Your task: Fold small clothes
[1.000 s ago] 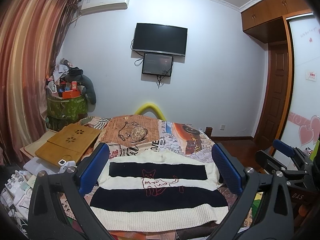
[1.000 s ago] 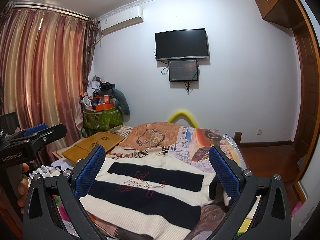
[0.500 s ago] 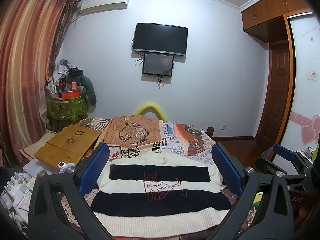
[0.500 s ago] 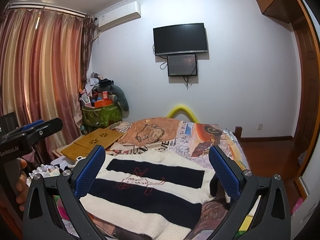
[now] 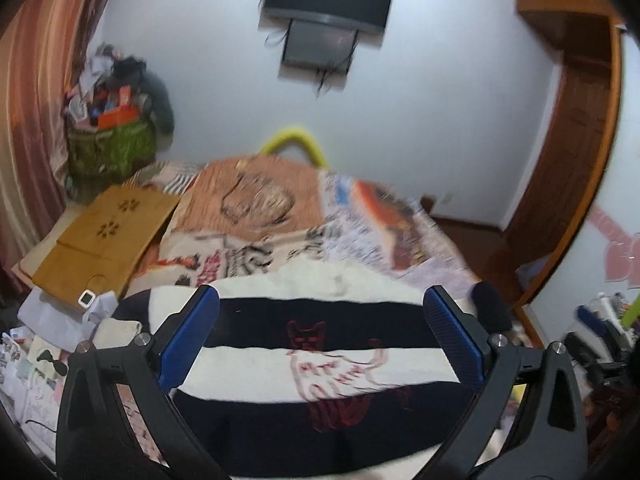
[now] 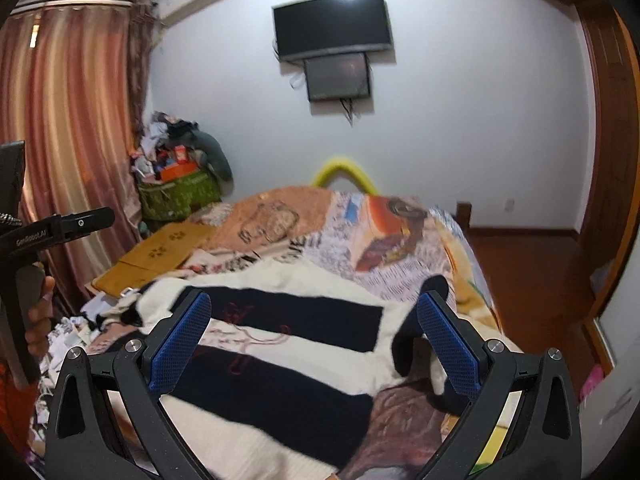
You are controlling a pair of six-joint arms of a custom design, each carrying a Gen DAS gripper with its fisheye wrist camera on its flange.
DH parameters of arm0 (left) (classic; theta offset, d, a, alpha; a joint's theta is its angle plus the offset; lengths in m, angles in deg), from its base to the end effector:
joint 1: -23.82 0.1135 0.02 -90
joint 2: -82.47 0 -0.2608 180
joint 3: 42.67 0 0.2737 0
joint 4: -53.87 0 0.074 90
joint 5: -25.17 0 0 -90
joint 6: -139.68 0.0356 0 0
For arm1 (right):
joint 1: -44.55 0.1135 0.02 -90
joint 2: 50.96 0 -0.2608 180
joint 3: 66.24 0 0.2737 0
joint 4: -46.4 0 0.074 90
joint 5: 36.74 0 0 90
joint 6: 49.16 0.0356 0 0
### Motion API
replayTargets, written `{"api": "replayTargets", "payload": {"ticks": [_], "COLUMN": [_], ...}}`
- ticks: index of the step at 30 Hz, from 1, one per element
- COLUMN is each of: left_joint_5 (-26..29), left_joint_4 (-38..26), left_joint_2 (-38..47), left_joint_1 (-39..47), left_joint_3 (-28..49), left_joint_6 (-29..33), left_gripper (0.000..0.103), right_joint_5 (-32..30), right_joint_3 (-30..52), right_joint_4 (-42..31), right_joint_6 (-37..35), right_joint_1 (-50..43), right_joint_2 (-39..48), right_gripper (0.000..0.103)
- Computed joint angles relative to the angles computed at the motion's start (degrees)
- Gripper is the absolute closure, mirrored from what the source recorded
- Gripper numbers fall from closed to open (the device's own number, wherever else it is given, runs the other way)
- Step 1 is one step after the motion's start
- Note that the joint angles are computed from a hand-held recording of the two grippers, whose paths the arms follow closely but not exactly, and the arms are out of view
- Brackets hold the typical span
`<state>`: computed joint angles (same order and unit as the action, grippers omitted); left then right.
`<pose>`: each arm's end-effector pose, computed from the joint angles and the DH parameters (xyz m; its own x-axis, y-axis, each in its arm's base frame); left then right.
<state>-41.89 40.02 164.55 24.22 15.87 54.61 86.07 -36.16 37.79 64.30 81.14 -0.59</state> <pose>0.3199 -0.0116 0.1977 -0.5789 0.0751 -0.8119 0.3543 0.9200 -0.1675 0.1732 0.1045 0.1692 -0.4038 0.1170 -0.9073 0.0443 0.9931 0.1083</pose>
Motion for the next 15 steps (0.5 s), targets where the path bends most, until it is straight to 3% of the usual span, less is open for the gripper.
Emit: {"api": "replayTargets", "payload": {"ticks": [7, 12, 15], "left_joint_5": [-10.9, -15.6, -16.6], "left_joint_4": [-5.8, -17.6, -20.9], "left_joint_2": [26.1, 46.4, 54.2], "left_joint_1": [-4.1, -5.3, -5.6], "left_joint_3": [22.5, 46.4, 55.8], "left_joint_6": [3.7, 5.5, 6.9], "left_gripper": [0.0, 0.0, 0.0], "right_joint_5": [-12.2, -18.3, -22.5], "right_joint_3": [6.5, 14.9, 23.0], "right_joint_4": [6.4, 8.8, 6.7], "right_joint_6": [-8.5, -13.4, -16.2], "right_joint_1": [-13.8, -19.4, -22.0], "right_joint_2": [13.0, 25.2, 34.5], "right_gripper": [0.0, 0.001, 0.006]}}
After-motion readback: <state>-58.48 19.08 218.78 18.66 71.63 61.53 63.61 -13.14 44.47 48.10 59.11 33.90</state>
